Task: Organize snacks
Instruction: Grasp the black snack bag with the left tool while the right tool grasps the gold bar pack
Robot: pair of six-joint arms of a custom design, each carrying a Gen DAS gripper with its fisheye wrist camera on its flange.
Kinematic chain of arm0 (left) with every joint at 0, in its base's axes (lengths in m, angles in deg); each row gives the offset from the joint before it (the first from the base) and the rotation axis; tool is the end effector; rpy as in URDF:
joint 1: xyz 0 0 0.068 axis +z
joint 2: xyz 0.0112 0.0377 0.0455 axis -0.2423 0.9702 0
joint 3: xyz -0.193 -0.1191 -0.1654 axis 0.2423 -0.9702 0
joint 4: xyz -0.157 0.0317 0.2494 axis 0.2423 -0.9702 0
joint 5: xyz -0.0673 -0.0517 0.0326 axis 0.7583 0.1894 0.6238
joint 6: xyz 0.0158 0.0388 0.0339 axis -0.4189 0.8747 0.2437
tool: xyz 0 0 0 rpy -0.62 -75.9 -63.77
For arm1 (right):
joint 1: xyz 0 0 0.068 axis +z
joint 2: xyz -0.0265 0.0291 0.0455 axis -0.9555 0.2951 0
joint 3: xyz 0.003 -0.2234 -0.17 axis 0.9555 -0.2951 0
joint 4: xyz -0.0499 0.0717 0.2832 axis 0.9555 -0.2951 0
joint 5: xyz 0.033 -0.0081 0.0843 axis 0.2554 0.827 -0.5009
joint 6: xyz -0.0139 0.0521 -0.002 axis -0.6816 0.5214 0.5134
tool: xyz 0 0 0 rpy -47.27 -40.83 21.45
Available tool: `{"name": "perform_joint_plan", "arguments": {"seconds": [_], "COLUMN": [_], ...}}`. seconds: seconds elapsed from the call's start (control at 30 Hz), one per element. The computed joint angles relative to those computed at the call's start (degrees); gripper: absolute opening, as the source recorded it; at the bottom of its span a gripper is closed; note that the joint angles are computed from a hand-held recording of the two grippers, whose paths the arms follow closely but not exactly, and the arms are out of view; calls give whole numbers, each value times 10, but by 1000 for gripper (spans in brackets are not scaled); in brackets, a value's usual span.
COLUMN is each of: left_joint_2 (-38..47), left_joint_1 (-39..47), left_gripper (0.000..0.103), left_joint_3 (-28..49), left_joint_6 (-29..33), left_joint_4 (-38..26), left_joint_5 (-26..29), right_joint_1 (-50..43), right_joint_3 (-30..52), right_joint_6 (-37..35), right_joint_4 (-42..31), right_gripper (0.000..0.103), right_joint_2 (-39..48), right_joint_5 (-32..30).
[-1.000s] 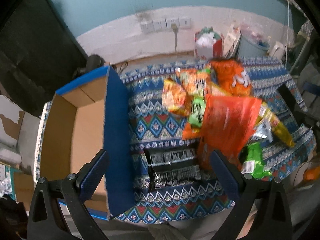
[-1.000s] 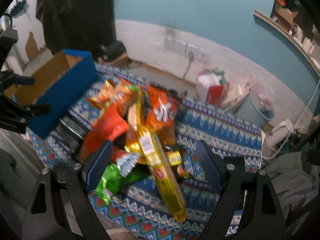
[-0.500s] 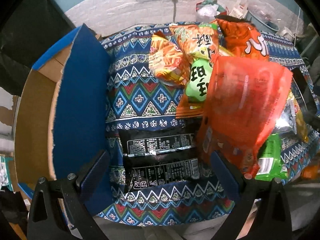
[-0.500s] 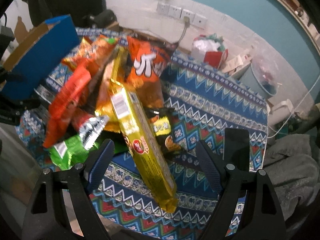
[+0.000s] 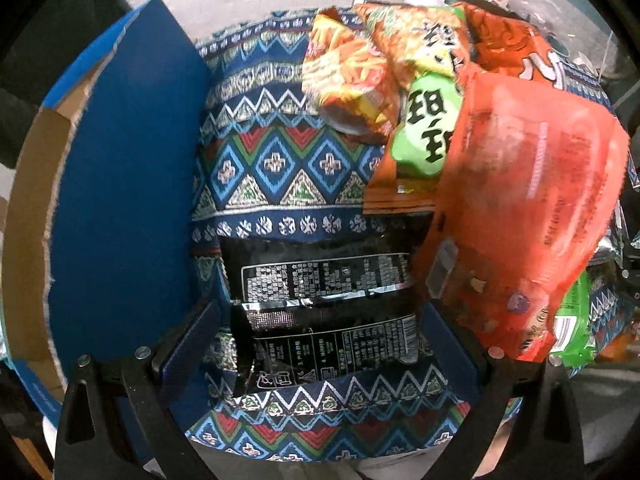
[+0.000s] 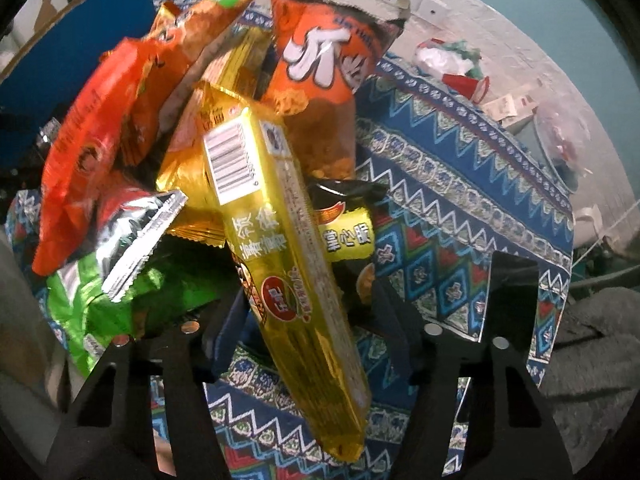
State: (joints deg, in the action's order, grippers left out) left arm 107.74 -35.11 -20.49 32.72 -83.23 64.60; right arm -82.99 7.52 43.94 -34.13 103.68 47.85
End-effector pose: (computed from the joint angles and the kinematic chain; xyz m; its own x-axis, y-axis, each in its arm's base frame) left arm 0.2137 -0.0776 0.2205 -0.9855 0.0675 -0.1555 0.0551 0.9950 0.0829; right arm 0.2148 -0.0348 0.1733 -0.7893 -0.5271 -0.3148 -0.5065 0.8489 -0.1514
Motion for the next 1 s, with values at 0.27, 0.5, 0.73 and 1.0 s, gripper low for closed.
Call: {"name": "perform_joint_plan", "arguments": {"seconds": [0.27,0.5,0.73,1.0], "left_joint_2": [37,45,4,-17], "left_joint_1": [28,31,29,-13], "left_gripper": [101,92,71,62], "left_joint_3": [-17,-47,-81,-31], "left_joint_6": [26,36,51,25], "left_joint_4": [32,58,71,19], "left_joint_5": [16,23,6,-11], "right_joint_1": [-12,-34,-61,-72], "right_joint_3": [0,20,37,42], "right_joint_6": [-9,-5,-5,-7], "right_joint_4": [9,-28,-72,-96], "right_gripper": [34,31,30,29], "right_joint_2": [4,-4,-10,-35], "right_joint_5": [-11,-40,-78,-102]}}
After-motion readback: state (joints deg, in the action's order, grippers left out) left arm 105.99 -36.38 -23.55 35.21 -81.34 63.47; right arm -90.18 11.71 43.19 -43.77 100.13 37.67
